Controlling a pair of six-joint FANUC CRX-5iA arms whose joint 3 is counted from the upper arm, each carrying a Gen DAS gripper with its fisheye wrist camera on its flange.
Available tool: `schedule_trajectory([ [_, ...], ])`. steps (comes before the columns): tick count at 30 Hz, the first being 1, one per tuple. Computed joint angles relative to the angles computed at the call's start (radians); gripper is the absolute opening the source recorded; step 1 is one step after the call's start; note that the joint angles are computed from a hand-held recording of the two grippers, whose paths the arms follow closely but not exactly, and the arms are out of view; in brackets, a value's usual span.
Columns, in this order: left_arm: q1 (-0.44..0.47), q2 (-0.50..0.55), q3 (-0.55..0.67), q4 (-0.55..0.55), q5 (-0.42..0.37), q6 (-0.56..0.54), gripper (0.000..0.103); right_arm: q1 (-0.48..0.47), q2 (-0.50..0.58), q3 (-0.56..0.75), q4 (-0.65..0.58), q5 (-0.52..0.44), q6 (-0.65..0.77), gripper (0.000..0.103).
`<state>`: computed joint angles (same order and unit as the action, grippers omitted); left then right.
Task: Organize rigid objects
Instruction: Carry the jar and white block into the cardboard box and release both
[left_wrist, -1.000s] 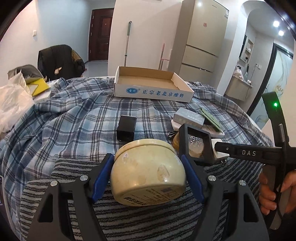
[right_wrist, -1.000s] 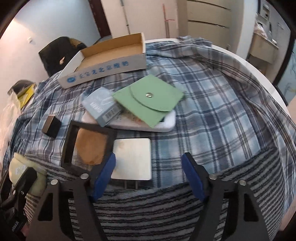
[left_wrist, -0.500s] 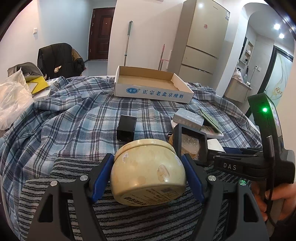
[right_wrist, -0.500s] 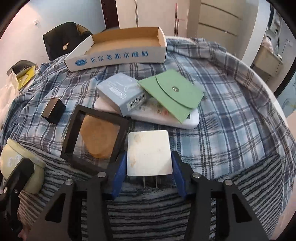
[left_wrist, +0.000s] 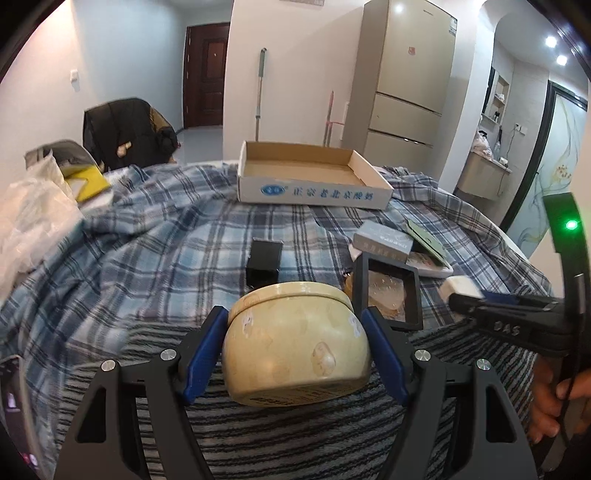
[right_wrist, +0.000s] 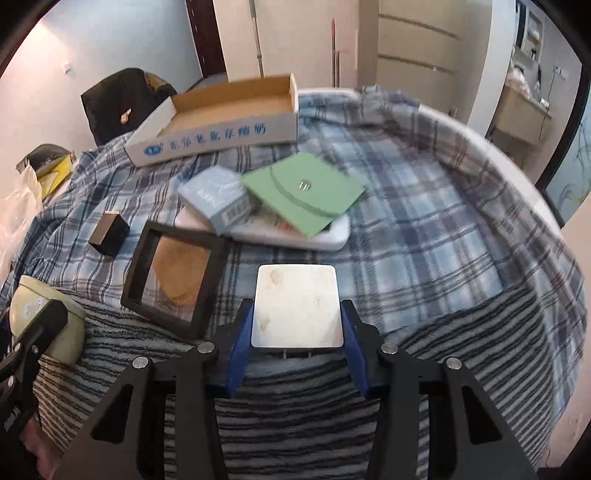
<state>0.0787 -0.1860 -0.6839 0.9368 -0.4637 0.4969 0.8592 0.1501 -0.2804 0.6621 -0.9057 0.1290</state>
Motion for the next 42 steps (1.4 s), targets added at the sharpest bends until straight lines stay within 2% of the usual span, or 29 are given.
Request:
schedule_trajectory([
  [5, 0.025, -0.017, 0.022, -0.011, -0.035, 0.027, 0.076, -0.021, -0.068, -0.052, 0.03, 0.078, -0.042, 0.044],
  [9, 0.025, -0.055, 0.029, -0.01, -0.012, 0.033, 0.076, -0.023, -0.095, -0.081, 0.136, 0.079, -0.092, 0.044],
  [13, 0.009, -0.077, 0.044, 0.023, 0.027, 0.035, 0.076, -0.046, -0.133, -0.093, 0.187, 0.115, -0.139, 0.044],
  [14, -0.005, -0.078, 0.043, 0.05, 0.058, 0.055, 0.076, -0.056, -0.142, -0.097, 0.215, 0.129, -0.196, 0.044],
  [16, -0.002, -0.063, 0.074, 0.017, 0.047, 0.127, 0.076, -0.064, -0.153, -0.113, 0.322, 0.155, -0.31, 0.044],
  [18, 0.002, -0.052, 0.103, 0.039, 0.002, 0.106, 0.076, -0.051, -0.126, -0.08, 0.358, 0.149, -0.226, 0.044],
  [20, -0.016, -0.06, 0.115, 0.049, 0.029, 0.057, 0.076, -0.038, -0.093, -0.008, 0.29, 0.124, -0.037, 0.044],
  [22, -0.037, -0.051, 0.151, 0.005, 0.079, 0.056, 0.076, -0.054, -0.094, 0.004, 0.31, 0.156, -0.039, 0.044],
  [25, -0.038, -0.001, 0.244, -0.03, 0.049, 0.112, 0.076, -0.082, -0.072, 0.053, 0.334, 0.157, -0.06, 0.044],
  [28, -0.063, 0.049, 0.321, -0.01, 0.082, 0.126, 0.076, -0.12, -0.05, 0.122, 0.322, 0.181, -0.047, 0.044],
  [29, -0.069, 0.073, 0.364, -0.033, 0.089, 0.158, 0.076, -0.126, -0.04, 0.149, 0.321, 0.174, -0.042, 0.044],
  [30, -0.07, 0.093, 0.395, -0.036, 0.077, 0.169, 0.076, -0.135, -0.024, 0.184, 0.324, 0.164, -0.031, 0.044],
  [31, -0.064, 0.126, 0.45, -0.056, 0.036, 0.189, 0.076, -0.139, -0.01, 0.211, 0.33, 0.152, -0.019, 0.044],
  [33, -0.06, 0.187, 0.567, -0.168, -0.01, 0.292, 0.076, -0.149, 0.026, 0.276, 0.333, 0.127, 0.015, 0.044],
  [36, -0.077, 0.252, 0.671, -0.264, 0.022, 0.384, 0.076, -0.172, 0.081, 0.357, 0.325, 0.125, 0.03, 0.044],
  [37, -0.081, 0.277, 0.707, -0.309, 0.022, 0.428, 0.076, -0.18, 0.107, 0.392, 0.308, 0.124, 0.045, 0.044],
  [39, -0.078, 0.331, 0.777, -0.344, -0.048, 0.448, 0.076, -0.196, 0.156, 0.454, 0.268, 0.125, 0.049, 0.044],
  [42, -0.079, 0.392, 0.796, -0.297, -0.065, 0.442, 0.076, -0.225, 0.21, 0.52, 0.161, 0.152, 0.057, 0.044],
])
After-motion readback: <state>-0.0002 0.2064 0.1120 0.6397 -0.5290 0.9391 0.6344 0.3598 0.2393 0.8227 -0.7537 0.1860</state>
